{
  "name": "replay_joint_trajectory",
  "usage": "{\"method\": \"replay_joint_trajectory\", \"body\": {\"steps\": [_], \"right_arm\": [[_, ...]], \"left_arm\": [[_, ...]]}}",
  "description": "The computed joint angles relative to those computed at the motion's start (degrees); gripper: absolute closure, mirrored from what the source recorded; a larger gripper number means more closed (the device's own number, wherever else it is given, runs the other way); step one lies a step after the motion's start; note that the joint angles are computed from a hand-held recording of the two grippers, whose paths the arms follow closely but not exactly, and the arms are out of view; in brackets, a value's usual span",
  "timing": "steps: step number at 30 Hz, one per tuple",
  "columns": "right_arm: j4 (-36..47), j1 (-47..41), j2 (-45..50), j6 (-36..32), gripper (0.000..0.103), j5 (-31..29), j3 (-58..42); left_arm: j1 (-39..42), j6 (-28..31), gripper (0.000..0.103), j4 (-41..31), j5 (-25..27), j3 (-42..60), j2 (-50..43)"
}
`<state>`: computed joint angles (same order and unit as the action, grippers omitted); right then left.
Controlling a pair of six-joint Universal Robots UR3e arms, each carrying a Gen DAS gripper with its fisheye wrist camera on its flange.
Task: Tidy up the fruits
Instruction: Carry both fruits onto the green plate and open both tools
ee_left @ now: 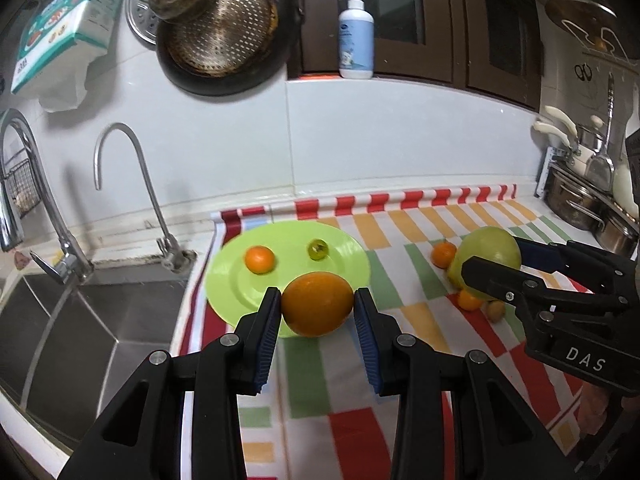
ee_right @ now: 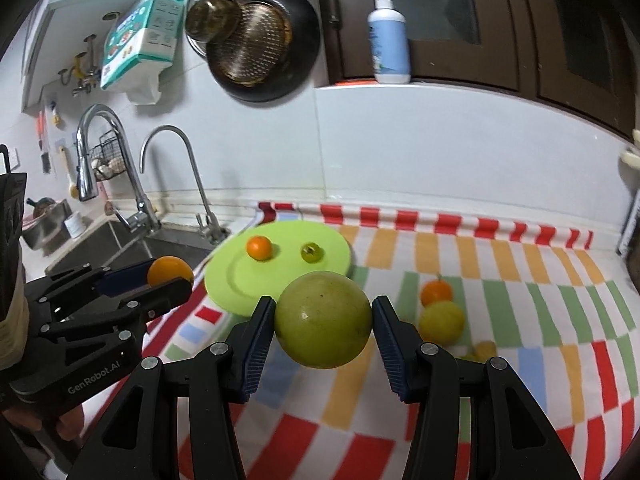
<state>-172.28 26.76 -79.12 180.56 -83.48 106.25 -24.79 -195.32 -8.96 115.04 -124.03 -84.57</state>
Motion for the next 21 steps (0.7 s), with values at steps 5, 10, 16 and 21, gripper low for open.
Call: {"method": "replay_joint_trajectory", "body": {"steps": [5,10,16,21], "right_arm": [[1.43,1.72,5.41,0.11,0.052,-0.63,-7.87],[5.67,2.75,12.62,-0.43,0.052,-0.61,-18.96],[11.47,3.43,22.3,-0.86,0.052,-0.68,-32.98],[17.74,3.8,30.75,-0.35,0.052,-0.19,-45.39]], "left_arm": [[4.29,2.11,0.066,1.84,-2.24,-1.39,1.1],[9.36,4.23,0.066,3.9,-5.78,-1.97,0.13],[15.09,6.72,0.066,6.57,-9.94,-1.67,-2.67],[19.05,8.9,0.066,8.64,-13.16,-0.82,-6.24]]}}
